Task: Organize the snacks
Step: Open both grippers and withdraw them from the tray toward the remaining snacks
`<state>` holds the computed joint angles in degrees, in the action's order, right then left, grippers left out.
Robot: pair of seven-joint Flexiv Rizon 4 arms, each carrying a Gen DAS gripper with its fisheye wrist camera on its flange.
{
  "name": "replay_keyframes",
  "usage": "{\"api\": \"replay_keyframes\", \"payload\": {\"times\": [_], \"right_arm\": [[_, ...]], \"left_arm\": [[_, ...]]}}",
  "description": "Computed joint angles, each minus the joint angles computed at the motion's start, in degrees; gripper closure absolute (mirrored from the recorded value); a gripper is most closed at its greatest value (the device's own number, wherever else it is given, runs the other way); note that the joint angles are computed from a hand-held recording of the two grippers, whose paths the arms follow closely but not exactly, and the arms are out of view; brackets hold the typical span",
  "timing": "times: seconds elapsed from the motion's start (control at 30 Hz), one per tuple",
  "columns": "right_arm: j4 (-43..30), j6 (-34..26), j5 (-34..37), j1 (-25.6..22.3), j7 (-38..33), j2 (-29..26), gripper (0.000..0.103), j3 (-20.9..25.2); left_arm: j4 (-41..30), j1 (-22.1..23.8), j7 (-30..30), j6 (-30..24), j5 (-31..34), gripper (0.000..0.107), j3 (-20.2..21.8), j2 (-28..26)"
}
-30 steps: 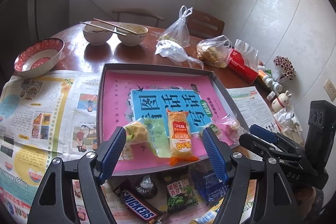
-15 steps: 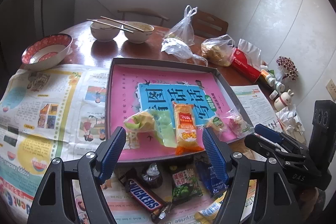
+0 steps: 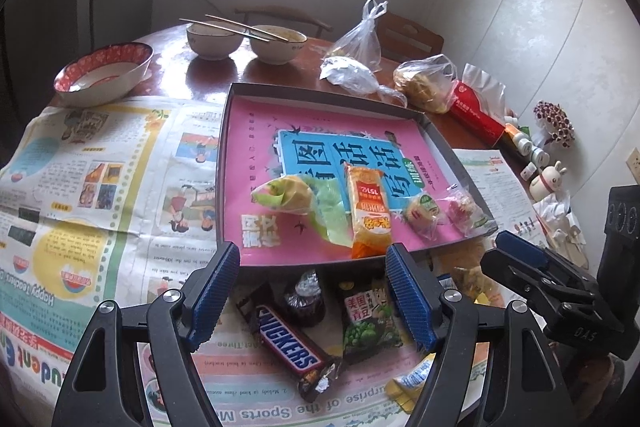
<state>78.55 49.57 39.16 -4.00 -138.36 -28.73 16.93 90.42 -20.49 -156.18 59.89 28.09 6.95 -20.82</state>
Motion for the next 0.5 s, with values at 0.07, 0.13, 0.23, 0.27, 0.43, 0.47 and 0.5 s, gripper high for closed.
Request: {"api": "replay_keyframes", "payload": {"times": [0.07, 0.13, 0.23, 0.27, 0.43, 0.47, 0.5], "right_arm": [[0.4, 0.0, 0.1, -0.1, -0.2, 0.3, 0.027, 0.1], [0.8, 0.4, 0.1, 0.0, -0.5, 0.5, 0.027, 0.0], [1.3, 0.8, 0.2, -0.1, -0.6, 0.9, 0.027, -0.1], [1.6, 1.0, 0.3, -0.1, -0.7, 1.1, 0.027, -0.1], [2.4, 1.3, 0.6, -0.3, -1.1, 1.6, 0.027, -0.2], [2.6, 1.2, 0.7, -0.4, -1.2, 1.8, 0.027, -0.3], [2.7, 1.2, 0.8, -0.4, -1.3, 1.9, 0.026, -0.3]], "left_arm": [[0.1, -0.1, -0.2, -0.2, 0.1, 0.030, 0.0, 0.2], [0.2, -0.2, -0.6, -0.6, 0.3, 0.030, 0.1, 0.3], [0.7, -0.2, -1.1, -1.0, 0.3, 0.030, -0.1, 0.6], [0.8, -0.2, -1.1, -1.1, 0.2, 0.030, -0.2, 0.7], [0.9, -0.1, -0.8, -1.6, -0.1, 0.030, -0.7, 0.6], [0.9, -0.1, -0.7, -1.7, 0.0, 0.030, -0.8, 0.6], [1.0, -0.1, -0.6, -1.8, 0.0, 0.030, -0.8, 0.7]]}}
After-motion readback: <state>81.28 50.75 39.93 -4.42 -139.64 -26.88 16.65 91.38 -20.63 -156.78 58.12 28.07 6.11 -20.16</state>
